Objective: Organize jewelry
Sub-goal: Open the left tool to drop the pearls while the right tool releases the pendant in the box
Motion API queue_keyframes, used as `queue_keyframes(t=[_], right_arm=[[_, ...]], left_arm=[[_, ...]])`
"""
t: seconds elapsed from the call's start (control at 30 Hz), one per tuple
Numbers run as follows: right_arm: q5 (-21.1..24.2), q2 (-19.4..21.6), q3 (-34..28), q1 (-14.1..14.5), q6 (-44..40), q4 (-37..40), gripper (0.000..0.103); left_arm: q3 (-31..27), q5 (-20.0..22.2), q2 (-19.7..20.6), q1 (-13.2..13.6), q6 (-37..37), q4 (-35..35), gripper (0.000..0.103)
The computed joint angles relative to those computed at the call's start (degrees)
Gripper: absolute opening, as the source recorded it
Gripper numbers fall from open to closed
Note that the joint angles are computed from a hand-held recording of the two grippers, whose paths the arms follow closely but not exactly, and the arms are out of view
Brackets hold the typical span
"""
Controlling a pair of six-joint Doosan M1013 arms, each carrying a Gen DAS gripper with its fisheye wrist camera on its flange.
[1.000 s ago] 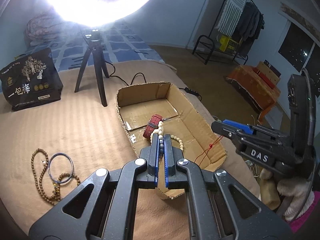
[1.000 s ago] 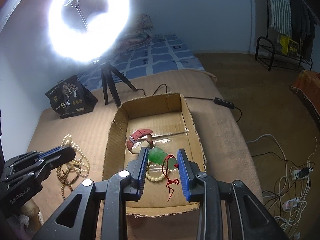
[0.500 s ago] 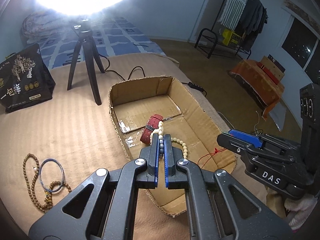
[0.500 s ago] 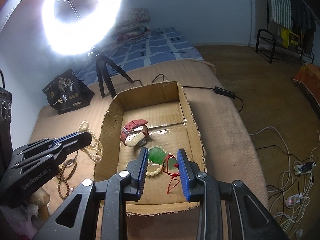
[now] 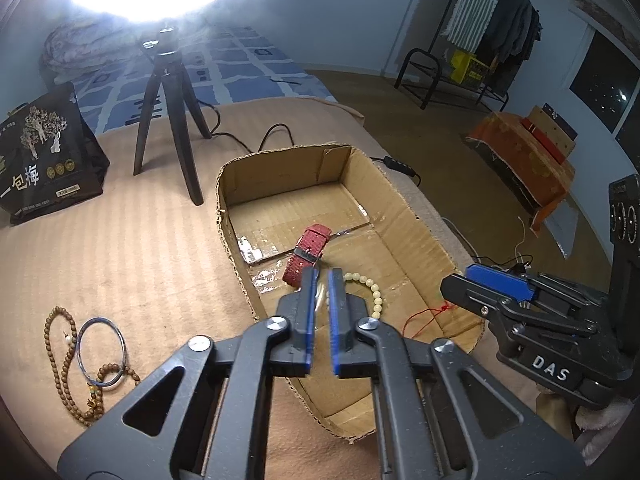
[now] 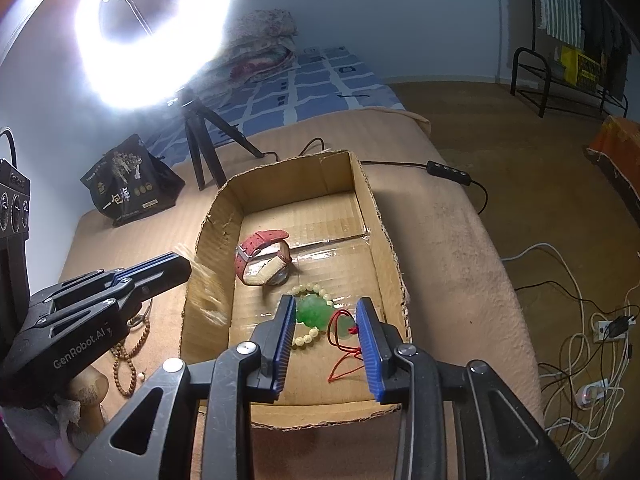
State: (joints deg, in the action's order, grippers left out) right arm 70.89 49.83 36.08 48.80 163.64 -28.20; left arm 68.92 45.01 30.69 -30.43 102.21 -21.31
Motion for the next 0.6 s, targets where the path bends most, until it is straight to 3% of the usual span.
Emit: queue_keyframes(t=[0.07,0.17,0.3,0.6], right_arm=[[0.85,0.3,-0.57,0.11,0.35,-0.74,0.058],[1.51,0.44,-0.86,0.23,0.5,-1.21,0.062],[2.41,0.72,-1.35,0.32,0.7,-1.56,0.075],[4.48,1.58,-3.22,0.61,-0.26,-2.18,0.082]], left_arm=[[0.09,-0.21,0.0,0.14,0.12,-0.42,0.036],[0.49,-1.22,-0.3,0.14,-0.28,0.55,0.037],[0.67,-1.28,-0.5,0.25,-0.42,0.99,0.037],[1.3,-1.31,-1.14,0.51,-0.65,1.31,0.037]])
